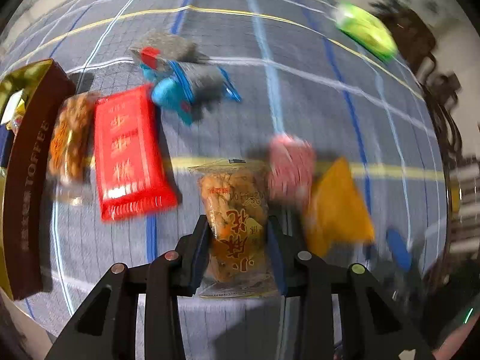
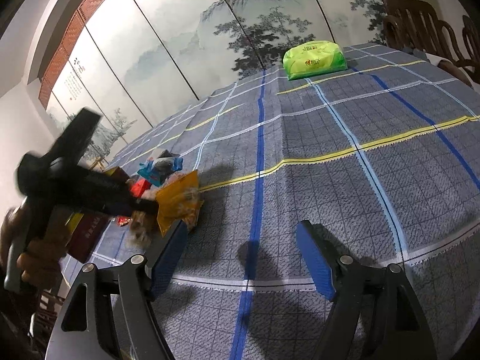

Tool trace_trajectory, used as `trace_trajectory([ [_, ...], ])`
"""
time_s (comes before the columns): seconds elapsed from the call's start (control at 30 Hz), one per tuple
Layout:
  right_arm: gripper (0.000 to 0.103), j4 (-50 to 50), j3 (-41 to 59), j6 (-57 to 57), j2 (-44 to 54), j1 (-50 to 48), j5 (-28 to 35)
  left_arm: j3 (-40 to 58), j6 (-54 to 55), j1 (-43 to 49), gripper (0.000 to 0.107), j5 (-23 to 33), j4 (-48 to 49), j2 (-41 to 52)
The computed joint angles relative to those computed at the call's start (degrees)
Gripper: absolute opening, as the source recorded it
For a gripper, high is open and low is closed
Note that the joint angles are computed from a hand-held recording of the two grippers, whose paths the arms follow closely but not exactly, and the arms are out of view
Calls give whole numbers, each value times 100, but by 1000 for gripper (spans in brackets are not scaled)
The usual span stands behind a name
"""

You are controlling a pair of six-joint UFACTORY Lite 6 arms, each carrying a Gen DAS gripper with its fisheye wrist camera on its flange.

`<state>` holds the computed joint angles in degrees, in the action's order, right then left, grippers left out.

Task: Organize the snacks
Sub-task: 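Grasp and lift the peanut bag with the left gripper while the right gripper approaches the orange packet, then carry the peanut bag into the tin while the right gripper grasps the orange triangular packet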

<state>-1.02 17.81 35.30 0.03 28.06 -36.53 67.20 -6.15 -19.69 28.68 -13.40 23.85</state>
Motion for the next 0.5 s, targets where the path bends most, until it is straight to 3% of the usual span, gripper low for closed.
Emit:
trace_trajectory([
  [0.07,76,41,-42,23,-161,13,198,-855,642,7,33,-319,-450,-728],
  [0.2,76,141,-137,-92,-537,107,465,-2038,1885,281,33,-310,-1267,-1922],
  [0.3,76,365,93,-511,-566,432,695,-2525,2230,480,33,-156,-1403,-2656],
  [0.5,77,900,1402,-1839,284,949,1555,-2757,2156,669,33,87,-1195,-3511],
])
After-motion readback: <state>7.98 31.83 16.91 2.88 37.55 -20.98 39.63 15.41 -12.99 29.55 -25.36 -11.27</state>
